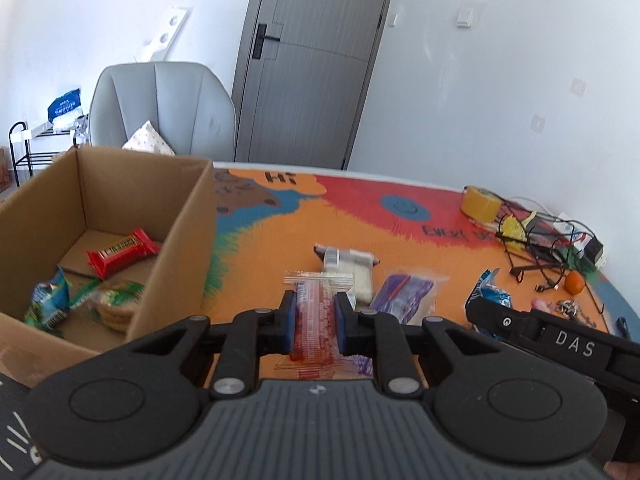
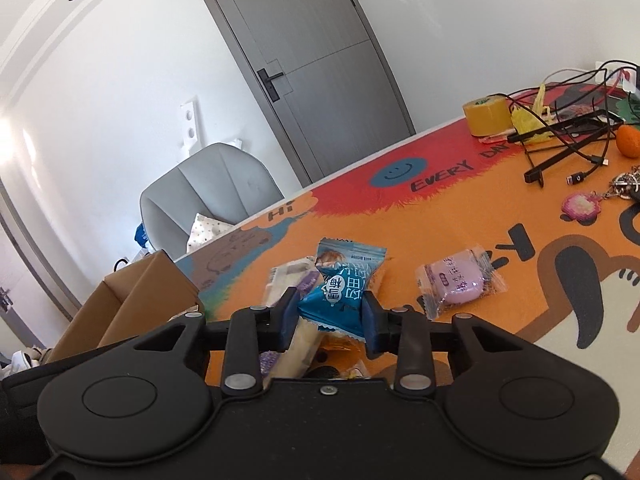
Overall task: Organize snacks
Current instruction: 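Carry the orange bag and blue pack over the box and open both grippers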
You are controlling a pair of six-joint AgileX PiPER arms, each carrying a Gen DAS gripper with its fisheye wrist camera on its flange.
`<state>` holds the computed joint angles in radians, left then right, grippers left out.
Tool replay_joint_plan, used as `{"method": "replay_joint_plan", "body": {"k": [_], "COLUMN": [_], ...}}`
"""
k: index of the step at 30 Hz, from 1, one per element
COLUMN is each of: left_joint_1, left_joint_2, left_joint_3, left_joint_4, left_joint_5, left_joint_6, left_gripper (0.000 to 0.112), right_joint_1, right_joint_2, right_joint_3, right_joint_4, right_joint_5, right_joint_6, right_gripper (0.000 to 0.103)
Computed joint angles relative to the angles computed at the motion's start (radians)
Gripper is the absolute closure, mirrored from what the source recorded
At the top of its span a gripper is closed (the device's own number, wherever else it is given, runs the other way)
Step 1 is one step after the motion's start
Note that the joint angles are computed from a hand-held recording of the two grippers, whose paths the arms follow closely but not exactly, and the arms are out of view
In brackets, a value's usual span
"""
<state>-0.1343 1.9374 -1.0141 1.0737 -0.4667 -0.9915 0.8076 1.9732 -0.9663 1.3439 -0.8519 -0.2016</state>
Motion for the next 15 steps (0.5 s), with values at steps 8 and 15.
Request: {"method": "replay_joint_plan", "body": {"k": [8,15], "left_joint_1": [0.087,0.183], "left_joint_2": [-0.059,-0.057], "left_joint_3": [-0.004,-0.063], "left_joint_4": [0.04,0.09], "left_joint_5": [-0.046,-0.049], "left_joint_6": [-0.044,-0.121], "left_gripper": [0.094,0.094], "right_joint_1": [0.018,0.01], "right_joint_2": [0.021,0.061], "right_joint_3": [-0.104,-0.235], "right_joint_4": [-0.05,-0.086], "right_joint_5": [0.01,0.062], "right_joint_6": [-0.068,-0.155], "right_gripper": [0.07,0.071]}}
